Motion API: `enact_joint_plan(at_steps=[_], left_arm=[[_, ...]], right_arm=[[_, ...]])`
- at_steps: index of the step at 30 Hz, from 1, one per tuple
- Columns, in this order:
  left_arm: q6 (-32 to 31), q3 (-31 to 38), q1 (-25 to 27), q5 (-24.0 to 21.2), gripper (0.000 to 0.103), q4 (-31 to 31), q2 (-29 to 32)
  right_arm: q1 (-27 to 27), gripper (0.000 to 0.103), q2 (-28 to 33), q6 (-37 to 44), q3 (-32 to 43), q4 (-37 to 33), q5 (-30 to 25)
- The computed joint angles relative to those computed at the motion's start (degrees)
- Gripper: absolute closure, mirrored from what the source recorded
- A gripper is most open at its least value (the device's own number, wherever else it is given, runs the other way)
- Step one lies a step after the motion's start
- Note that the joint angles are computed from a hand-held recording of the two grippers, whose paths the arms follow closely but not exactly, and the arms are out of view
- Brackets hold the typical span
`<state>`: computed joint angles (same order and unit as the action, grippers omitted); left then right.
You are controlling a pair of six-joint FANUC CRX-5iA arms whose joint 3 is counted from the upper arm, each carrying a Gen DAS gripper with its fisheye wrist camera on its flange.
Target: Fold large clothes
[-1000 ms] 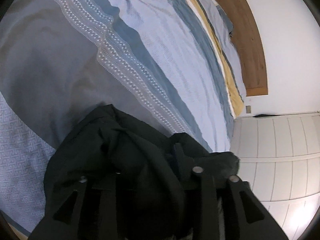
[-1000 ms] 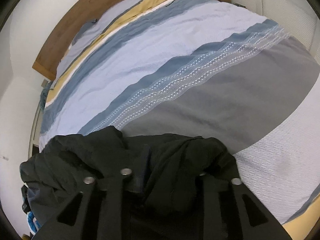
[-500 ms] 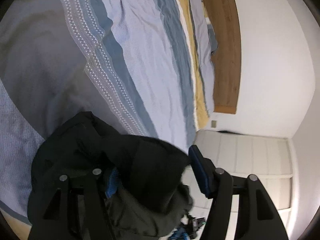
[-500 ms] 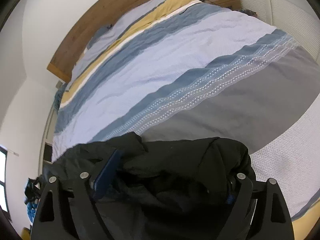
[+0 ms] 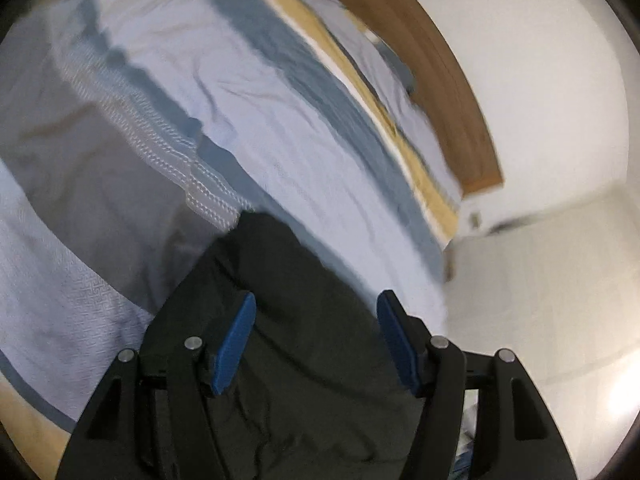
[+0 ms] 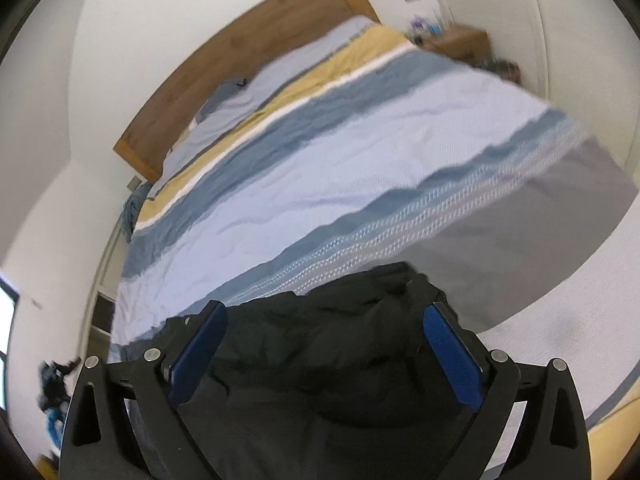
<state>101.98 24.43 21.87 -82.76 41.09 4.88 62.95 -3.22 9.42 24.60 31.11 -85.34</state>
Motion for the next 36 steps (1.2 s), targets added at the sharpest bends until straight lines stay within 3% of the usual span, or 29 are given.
enact_joint_plan(at_steps=[2, 11, 13, 17, 22, 27, 32, 36], left_arm=[[-1.65, 0.43, -3.42, -0.48, 0.042, -3.31, -0.73], [-5.61, -7.11, -19.73, 6.55, 0.042, -10.74, -4.94], [-7.66, -5.47, -23.37, 7.90, 0.042, -13.21, -3.28], [-5.83, 2.70, -27.27, 6.05, 0.042, -20.04, 3.43], [-3.01, 16.11, -28.29, -1.05, 0.042, -24.16, 14.31], [-1.54, 24.95, -28.37, -4.92, 0.040, -26.05, 21.46], [-1.81, 26.01, -25.80, -5.03, 0.040, -23.51, 23.40], [-1.89, 26.75, -22.13, -7.85, 0.040, -25.24, 23.75]], right_arm=[[2.38, 0.006, 1.24, 1.71, 1.14, 1.39, -0.45], [9.75, 0.006, 8.23, 5.07, 2.78, 3.10, 1.89], [9.85, 0.006, 10.90, 7.59, 4.35, 2.45, 2.34], [7.45, 0.005, 17.38, 14.46, 9.59, -0.20, 0.57], [2.62, 0.003, 23.02, 19.24, 15.80, -3.07, -1.26], [-1.89, 0.002, 26.16, 22.79, 18.97, -6.69, -1.24], [-4.69, 0.002, 26.49, 25.43, 19.57, -9.60, -0.70], [-6.94, 0.002, 21.50, 24.31, 12.75, -8.73, -1.13]])
